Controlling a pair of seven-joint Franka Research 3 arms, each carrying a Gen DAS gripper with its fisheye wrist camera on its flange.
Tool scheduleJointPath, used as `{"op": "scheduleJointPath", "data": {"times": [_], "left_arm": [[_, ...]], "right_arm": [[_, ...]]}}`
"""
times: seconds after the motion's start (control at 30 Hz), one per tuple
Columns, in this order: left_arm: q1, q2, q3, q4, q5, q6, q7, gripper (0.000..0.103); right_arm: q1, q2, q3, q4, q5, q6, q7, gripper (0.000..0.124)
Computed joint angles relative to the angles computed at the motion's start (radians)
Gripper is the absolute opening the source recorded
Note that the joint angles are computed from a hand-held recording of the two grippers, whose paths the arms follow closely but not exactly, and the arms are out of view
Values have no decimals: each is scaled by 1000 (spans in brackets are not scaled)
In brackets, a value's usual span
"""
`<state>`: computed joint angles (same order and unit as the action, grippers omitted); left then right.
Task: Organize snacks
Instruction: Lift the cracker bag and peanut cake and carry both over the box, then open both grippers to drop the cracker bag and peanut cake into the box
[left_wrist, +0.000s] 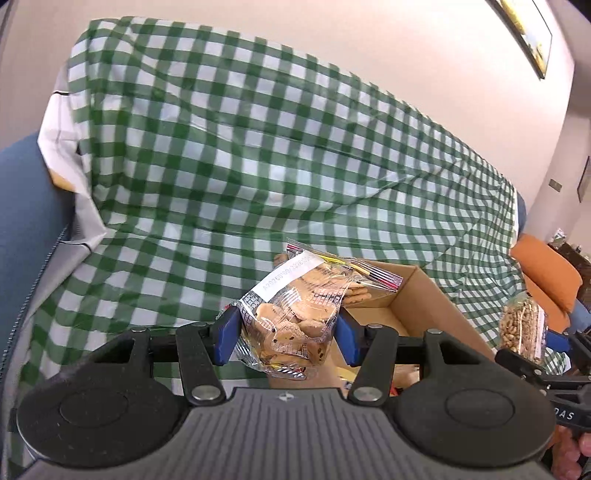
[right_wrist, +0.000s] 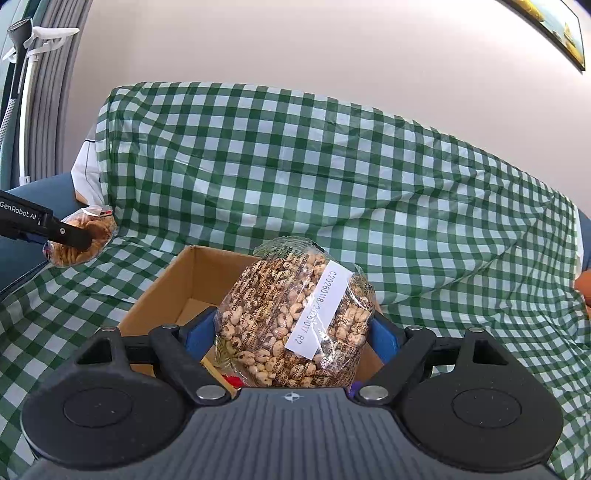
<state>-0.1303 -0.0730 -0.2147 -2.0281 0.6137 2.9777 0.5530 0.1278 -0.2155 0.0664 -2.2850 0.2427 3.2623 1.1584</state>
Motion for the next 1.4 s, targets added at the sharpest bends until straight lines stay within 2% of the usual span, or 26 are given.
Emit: {"op": "scheduleJointPath", "data": {"times": [0.2, 0.37, 0.57, 0.63, 0.77, 1.17, 1.23, 1.4], "left_arm": [[-18, 34, -2, 29, 4, 19, 8, 60], [-35, 64, 0, 57, 29, 33, -11, 60], [-58, 87, 7, 69, -2, 43, 33, 60], [-65, 95, 8, 75, -20, 42, 55, 60], [-73, 105, 13, 82, -39, 46, 77, 60], [-95, 137, 27, 103, -34, 84, 43, 60], [-107, 143, 38, 108, 9, 95, 5, 60], [-138, 160, 76, 134, 177, 149, -126, 60]], "right_arm": [[-111, 5, 86, 7, -26, -6, 61, 85], [-228, 8, 184, 11, -76, -5, 141, 85], [-282, 9, 225, 13, -127, -6, 208, 85], [-271, 9, 212, 14, -137, -9, 214, 85], [-303, 14, 238, 22, -169, -16, 254, 85], [-414, 11, 326, 24, -259, -12, 379, 85], [-434, 9, 344, 24, -267, -9, 393, 85], [-541, -8, 442, 15, -278, 3, 440, 85]]}}
